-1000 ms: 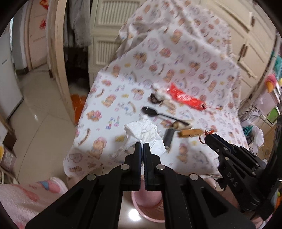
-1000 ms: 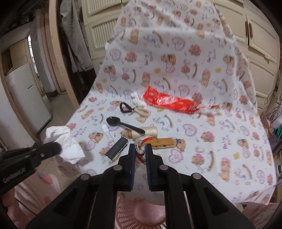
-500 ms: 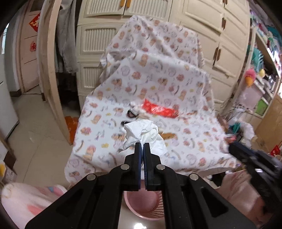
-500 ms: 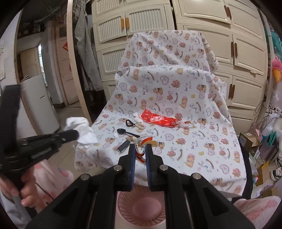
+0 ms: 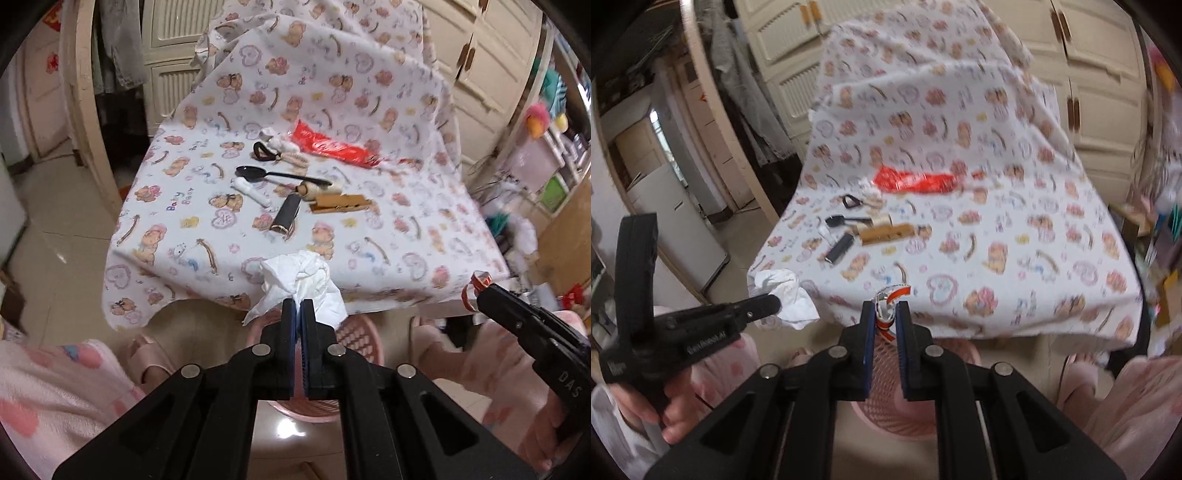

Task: Collect trash
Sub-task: 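Lift the white tissue with the left tool while the right tool lifts the small red-and-white item, then open both tools over the pink wastebasket to drop the items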

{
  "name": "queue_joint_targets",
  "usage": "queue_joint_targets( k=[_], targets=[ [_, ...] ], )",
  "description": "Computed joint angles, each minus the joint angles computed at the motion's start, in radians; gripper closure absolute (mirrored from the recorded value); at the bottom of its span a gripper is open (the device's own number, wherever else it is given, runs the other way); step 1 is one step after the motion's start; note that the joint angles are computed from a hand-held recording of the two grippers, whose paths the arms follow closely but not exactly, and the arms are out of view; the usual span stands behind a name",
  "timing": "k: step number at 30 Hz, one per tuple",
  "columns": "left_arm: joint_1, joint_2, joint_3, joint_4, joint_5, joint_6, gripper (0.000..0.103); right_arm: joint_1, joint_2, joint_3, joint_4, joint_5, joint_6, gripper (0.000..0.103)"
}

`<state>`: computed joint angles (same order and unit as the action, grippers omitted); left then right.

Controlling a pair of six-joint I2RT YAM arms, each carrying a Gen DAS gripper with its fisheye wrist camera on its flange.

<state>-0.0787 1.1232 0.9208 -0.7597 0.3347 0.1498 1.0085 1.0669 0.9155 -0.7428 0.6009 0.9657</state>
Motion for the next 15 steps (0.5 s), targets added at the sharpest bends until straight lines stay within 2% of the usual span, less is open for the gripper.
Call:
queue_joint_targets(
  k=[1, 6, 8, 11, 15],
  targets=[
    [-0.009, 0.009, -0.002, 0.001, 0.002, 0.0, 0.101, -0.033, 0.008, -0.016, 0.015, -0.04, 0.004, 0.093],
    [-0.061, 0.108, -0.006, -0.018, 0.015, -0.021, 0.101, -0.092, 0.066, -0.016, 0.004, -0.109, -0.006, 0.093],
    [-0.084, 0.16, -0.004, -0.025, -0.001, -0.028, 0.101, -0.111, 0.116, -0.003, -0.024, -0.136, -0.007, 0.093],
    [-0.14, 0.249, 0.003, -0.042, -0.073, -0.013, 0.101, -0.162, 0.152, -0.048, 0.048, -0.256, -0.037, 0.092],
    [-0.18, 0.327, -0.013, -0.026, -0.1, -0.017, 0.101, -0.171, 0.243, -0.034, 0.032, -0.287, -0.046, 0.091]
  ],
)
